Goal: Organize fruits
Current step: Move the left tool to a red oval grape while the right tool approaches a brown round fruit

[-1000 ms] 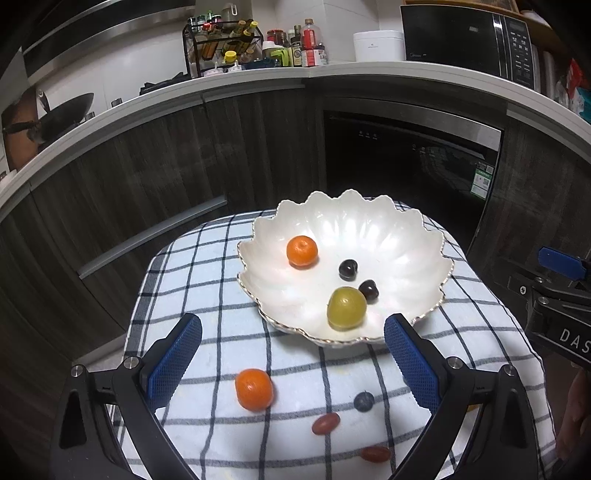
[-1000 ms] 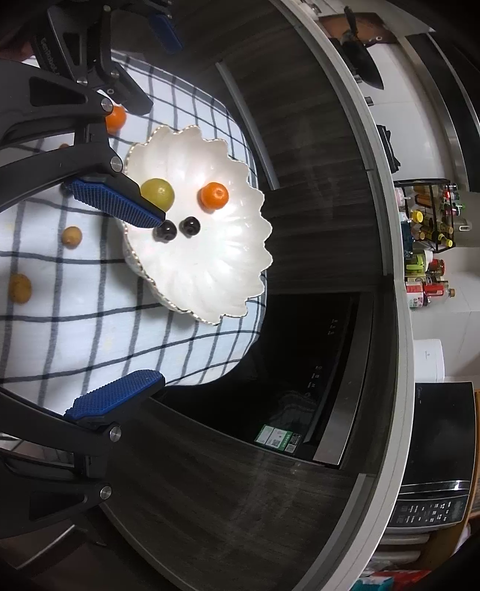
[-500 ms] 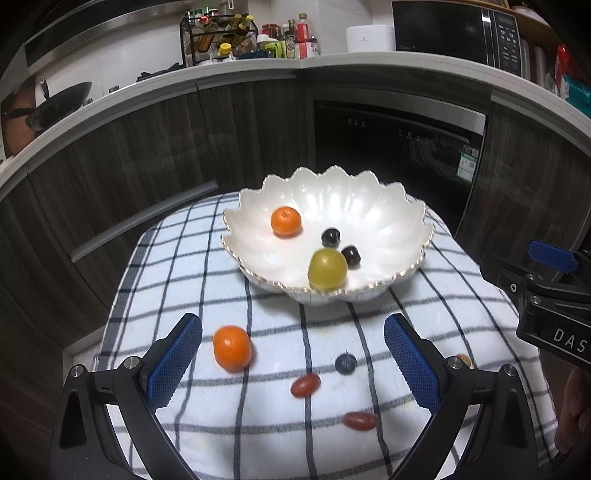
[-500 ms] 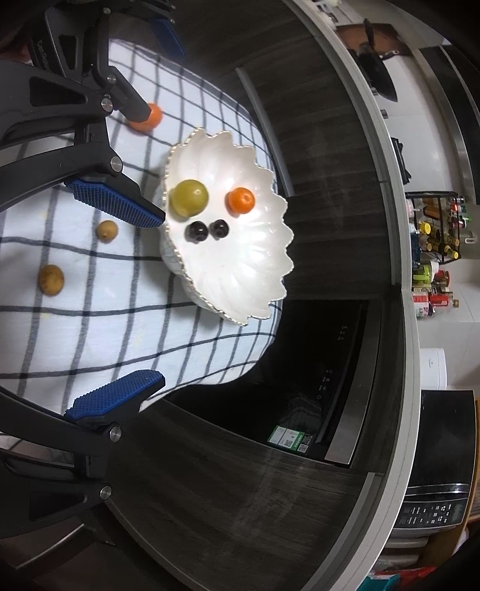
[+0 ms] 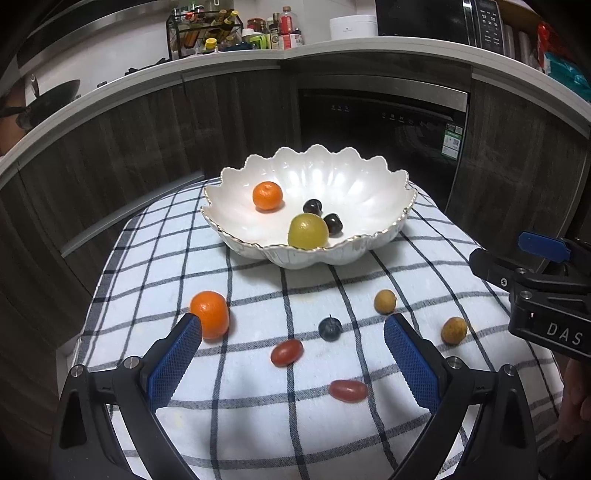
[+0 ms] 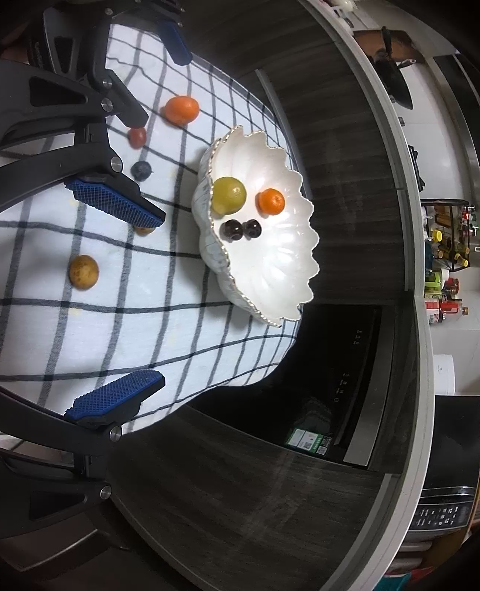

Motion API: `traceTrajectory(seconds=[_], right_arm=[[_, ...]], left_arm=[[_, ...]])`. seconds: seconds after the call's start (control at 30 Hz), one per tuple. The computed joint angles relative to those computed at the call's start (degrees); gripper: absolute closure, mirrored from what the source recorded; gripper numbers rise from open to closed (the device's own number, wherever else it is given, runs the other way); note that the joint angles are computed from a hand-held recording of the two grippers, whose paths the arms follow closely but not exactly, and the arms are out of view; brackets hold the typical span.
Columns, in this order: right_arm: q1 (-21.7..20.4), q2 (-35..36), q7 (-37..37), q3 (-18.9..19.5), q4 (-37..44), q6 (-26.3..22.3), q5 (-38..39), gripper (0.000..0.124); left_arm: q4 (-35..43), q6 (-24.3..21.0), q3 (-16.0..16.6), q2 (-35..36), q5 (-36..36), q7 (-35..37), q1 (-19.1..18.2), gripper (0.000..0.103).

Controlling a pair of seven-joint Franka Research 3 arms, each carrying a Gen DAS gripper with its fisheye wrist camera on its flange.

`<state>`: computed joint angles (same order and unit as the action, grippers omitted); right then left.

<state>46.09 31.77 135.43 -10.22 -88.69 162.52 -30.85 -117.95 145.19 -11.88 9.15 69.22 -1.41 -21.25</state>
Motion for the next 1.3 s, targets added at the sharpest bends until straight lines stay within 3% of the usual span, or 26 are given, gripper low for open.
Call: traceTrajectory(seconds=[0.67, 1.0, 1.3], right_arm=[[0.52, -0.87, -1.2, 0.1, -5.91, 3.07, 1.2, 0.044], [2.66, 0.24, -0.85, -2.07, -5.92, 3.81, 0.11, 0.044], [2.49, 1.56, -2.47, -1.93, -5.31, 4.82, 1.39, 0.052]], left_arm=[[-0.87, 3.17, 0.44, 2.45, 1.72, -0.65, -0.91, 0.006], [-1.31, 3.9, 1.07, 3.52, 6.44, -5.18, -1.32, 0.009], [-1.2, 4.42, 1.43, 4.74, 6.33, -5.05, -1.69, 0.024]])
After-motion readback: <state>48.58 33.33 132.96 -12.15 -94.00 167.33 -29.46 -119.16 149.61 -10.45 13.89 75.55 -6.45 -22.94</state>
